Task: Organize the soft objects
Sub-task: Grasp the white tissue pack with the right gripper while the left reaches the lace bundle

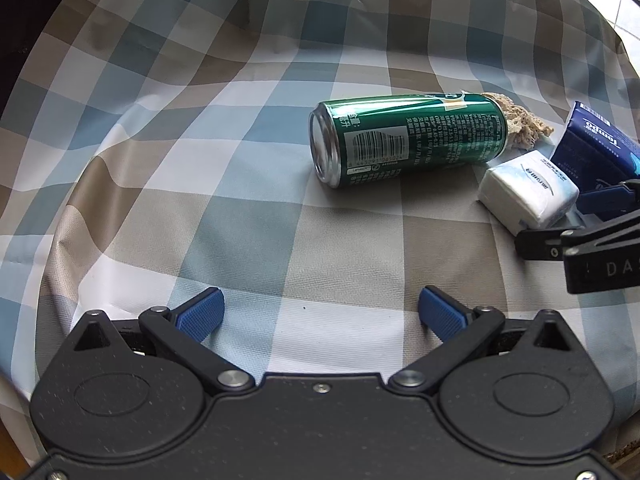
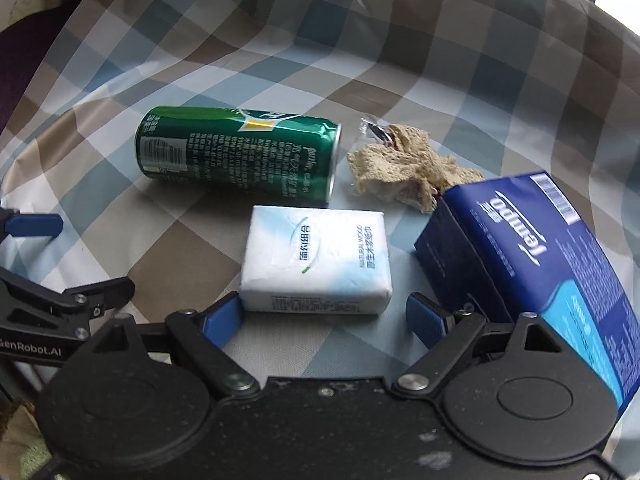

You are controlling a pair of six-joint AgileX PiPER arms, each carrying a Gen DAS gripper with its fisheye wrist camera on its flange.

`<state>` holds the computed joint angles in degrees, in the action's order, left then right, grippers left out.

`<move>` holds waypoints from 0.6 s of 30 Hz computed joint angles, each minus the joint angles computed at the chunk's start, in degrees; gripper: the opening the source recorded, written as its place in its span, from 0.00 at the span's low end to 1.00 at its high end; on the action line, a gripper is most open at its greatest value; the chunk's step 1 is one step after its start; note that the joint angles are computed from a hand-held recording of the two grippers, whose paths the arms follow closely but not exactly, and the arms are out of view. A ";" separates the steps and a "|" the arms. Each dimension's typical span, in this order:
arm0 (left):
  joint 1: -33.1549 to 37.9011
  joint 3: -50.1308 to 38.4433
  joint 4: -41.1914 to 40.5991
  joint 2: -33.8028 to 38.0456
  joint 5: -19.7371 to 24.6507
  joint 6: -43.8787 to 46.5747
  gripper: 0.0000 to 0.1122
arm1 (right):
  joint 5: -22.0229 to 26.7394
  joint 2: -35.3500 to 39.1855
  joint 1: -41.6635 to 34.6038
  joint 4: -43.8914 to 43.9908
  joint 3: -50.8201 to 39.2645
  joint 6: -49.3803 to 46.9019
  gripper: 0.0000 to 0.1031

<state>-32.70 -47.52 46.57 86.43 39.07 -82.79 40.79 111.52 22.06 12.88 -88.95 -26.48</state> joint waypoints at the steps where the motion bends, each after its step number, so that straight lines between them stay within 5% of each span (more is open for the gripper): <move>1: -0.06 0.29 0.25 -0.26 -0.20 -0.10 0.89 | -1.55 -0.94 -0.68 2.47 1.67 -0.39 0.85; 6: -0.92 1.40 0.90 -2.94 1.29 -0.70 0.87 | -9.32 -2.96 -0.77 9.37 6.38 -2.10 0.91; 10: -0.90 0.47 1.30 -5.81 5.76 -0.14 0.87 | -12.93 -1.18 1.62 5.51 6.08 2.50 0.90; 12: 0.27 -1.41 0.65 -6.36 7.25 2.66 0.87 | -14.38 -1.00 2.80 0.64 6.94 7.39 0.73; 18: 5.29 -13.51 -5.96 -2.25 7.07 19.07 0.87 | -20.43 -7.14 2.48 2.82 17.44 8.23 0.73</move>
<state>-27.40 -61.04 40.61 84.18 46.14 -63.72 20.37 104.39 24.54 15.70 -71.51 -18.25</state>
